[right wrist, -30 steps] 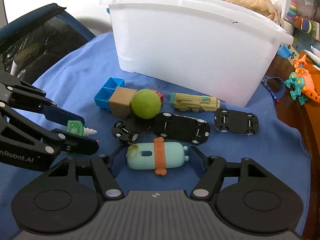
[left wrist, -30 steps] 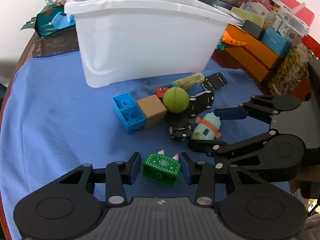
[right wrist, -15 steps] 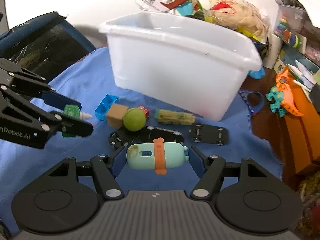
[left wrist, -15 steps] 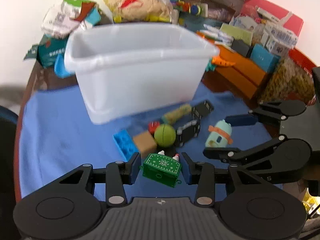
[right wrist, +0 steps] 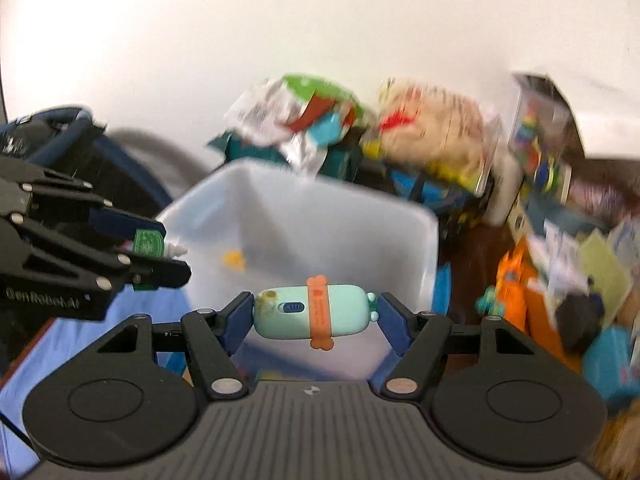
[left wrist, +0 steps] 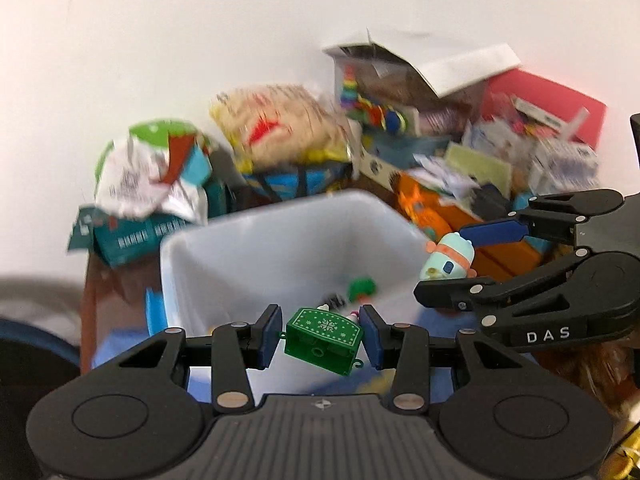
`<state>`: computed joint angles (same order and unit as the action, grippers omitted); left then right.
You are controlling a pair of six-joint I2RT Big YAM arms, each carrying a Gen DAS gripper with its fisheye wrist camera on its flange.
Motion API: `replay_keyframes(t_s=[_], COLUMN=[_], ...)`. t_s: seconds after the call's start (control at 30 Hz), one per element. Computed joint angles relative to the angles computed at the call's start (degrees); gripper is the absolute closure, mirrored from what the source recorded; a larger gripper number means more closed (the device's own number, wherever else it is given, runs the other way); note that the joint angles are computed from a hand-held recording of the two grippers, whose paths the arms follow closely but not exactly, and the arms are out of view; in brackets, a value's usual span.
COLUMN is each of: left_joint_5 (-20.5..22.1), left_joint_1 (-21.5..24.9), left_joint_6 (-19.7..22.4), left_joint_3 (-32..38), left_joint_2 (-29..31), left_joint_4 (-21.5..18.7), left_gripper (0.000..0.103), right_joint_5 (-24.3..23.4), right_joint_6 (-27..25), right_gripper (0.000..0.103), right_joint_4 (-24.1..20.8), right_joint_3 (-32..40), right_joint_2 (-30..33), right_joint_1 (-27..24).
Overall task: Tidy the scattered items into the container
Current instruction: 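Drop the green gift-box into the bin with left tool while right drops capsule toy, then move both tools back over the remaining toys on the cloth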
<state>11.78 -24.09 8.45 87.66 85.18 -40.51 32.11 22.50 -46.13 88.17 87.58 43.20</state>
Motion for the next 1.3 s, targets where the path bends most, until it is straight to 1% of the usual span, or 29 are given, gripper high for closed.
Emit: replay_keyframes(t_s=[0.1,0.23,0.3,0.4,0.47,0.63,0.67,0.7,0.8,0.97,1.07,1.23,1.3], left_joint_5=[-1.44,-5.68,-7.18,-9.61,-10.22,-10.74,-10.91,-11.10,-11.88,-12.25,-11.41,-9.67,-8.50], left_joint_1=[-0.21,-0.75,-0.94,-1.25,-1.34,-1.24,-1.21,-1.19,-1.29,-1.30,-1.19,-1.22,-1.53], left_joint_6=[0.05,0.31,-0.15,1.03,1.51,2.15,1.81,1.54,1.85,1.19,0.26,-2.08,-2.63], left_joint_3=[4.43,9.46,11.66,13.51,14.75,16.44,16.67,16.77,16.27,15.05,12.65,6.87,3.28], left_joint_2=[3.62,8.39,10.55,13.08,14.71,17.34,17.63,17.74,17.38,15.83,13.54,8.25,5.24], left_joint_4=[-0.24,-1.84,-2.82,-2.95,-3.78,-6.02,-6.55,-6.90,-6.34,-6.04,-4.99,-3.20,-1.88], left_gripper=[0.057,0.057,0.057,0.057,0.057,0.056,0.054,0.049,0.039,0.037,0.037,0.036,0.033], right_joint_5=[-0.73,-2.51,-3.61,-5.36,-6.28,-7.34,-7.62,-7.75,-7.12,-5.18,-3.95,-2.17,-1.56], right_joint_6=[-1.66,-2.31,-1.20,1.28,2.09,2.20,2.57,2.96,3.11,2.60,2.78,3.45,3.32], right_gripper=[0.033,0.033,0.033,0.033,0.033,0.032,0.032,0.032,0.028,0.025,0.023,0.021,0.021], right_joint_4=[0.91,1.28,0.47,-0.28,-1.12,-4.37,-4.76,-4.93,-4.58,-3.06,-0.93,1.56,2.58], right_joint_3=[2.42,4.72,5.80,6.86,7.58,9.43,9.43,9.29,8.48,7.17,4.99,1.36,-0.15], right_joint_2=[2.01,4.60,6.00,8.08,9.33,11.80,11.95,11.95,11.42,9.95,7.92,4.18,2.66], right_joint_1=[-1.98,-4.44,-5.58,-6.91,-7.55,-8.50,-8.64,-8.71,-8.55,-7.85,-7.01,-4.87,-3.88])
